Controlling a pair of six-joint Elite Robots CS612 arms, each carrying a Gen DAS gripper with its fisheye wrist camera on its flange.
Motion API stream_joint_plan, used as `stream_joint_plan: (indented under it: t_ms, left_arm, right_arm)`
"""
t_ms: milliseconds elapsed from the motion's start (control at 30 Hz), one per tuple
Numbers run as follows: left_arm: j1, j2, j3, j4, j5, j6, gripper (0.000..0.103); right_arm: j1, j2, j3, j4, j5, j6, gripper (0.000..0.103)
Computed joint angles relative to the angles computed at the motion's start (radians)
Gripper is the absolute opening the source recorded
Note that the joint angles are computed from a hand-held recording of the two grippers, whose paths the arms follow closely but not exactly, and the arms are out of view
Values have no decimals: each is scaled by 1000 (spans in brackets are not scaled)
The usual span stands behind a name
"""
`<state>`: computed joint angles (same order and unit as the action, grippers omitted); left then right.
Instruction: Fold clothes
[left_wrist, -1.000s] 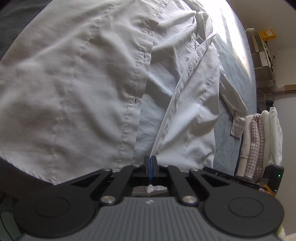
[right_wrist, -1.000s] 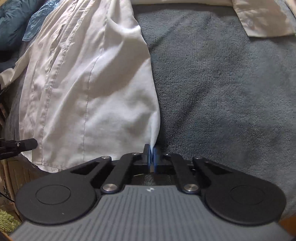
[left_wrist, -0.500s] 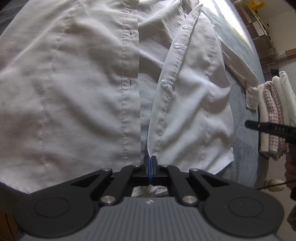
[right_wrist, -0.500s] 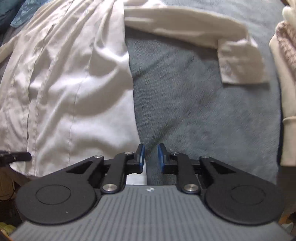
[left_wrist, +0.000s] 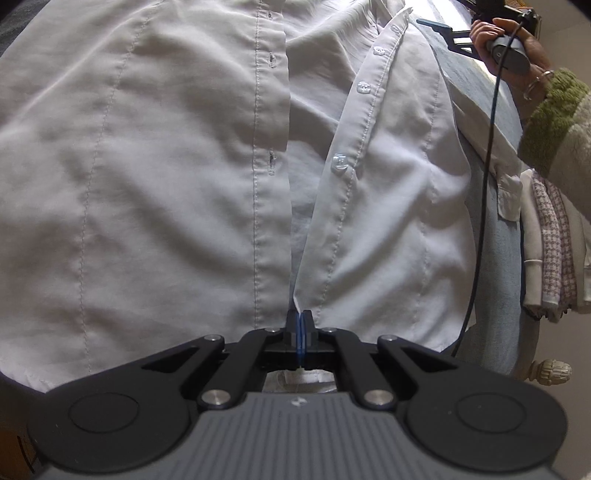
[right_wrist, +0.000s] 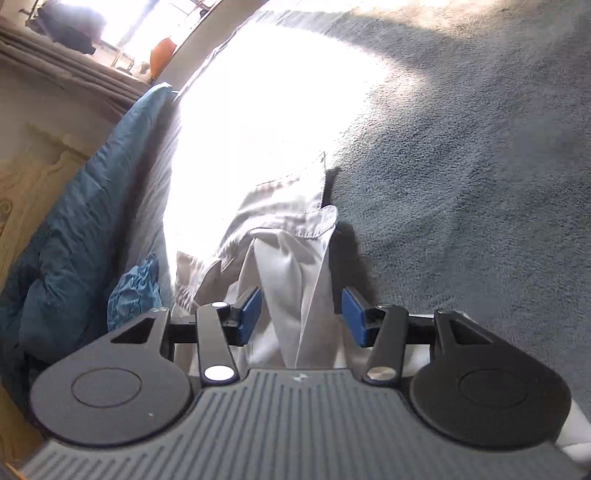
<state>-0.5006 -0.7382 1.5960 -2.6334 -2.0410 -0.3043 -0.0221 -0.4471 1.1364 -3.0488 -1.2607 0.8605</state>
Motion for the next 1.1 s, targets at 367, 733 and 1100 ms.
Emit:
stream_joint_plan:
  t_ms: [367, 733, 1100]
  left_arm:
    - [2, 9, -12, -54, -48, -13, 0]
    - [17, -11, 23, -86, -97, -77, 0]
    - [31, -38, 91, -176, -96, -191, 0]
  right_arm:
    - [-4, 49, -62, -57, -5, 133, 1]
    - [70, 32, -156, 33, -111, -360, 1]
    - [134, 111, -329, 302, -74, -570, 1]
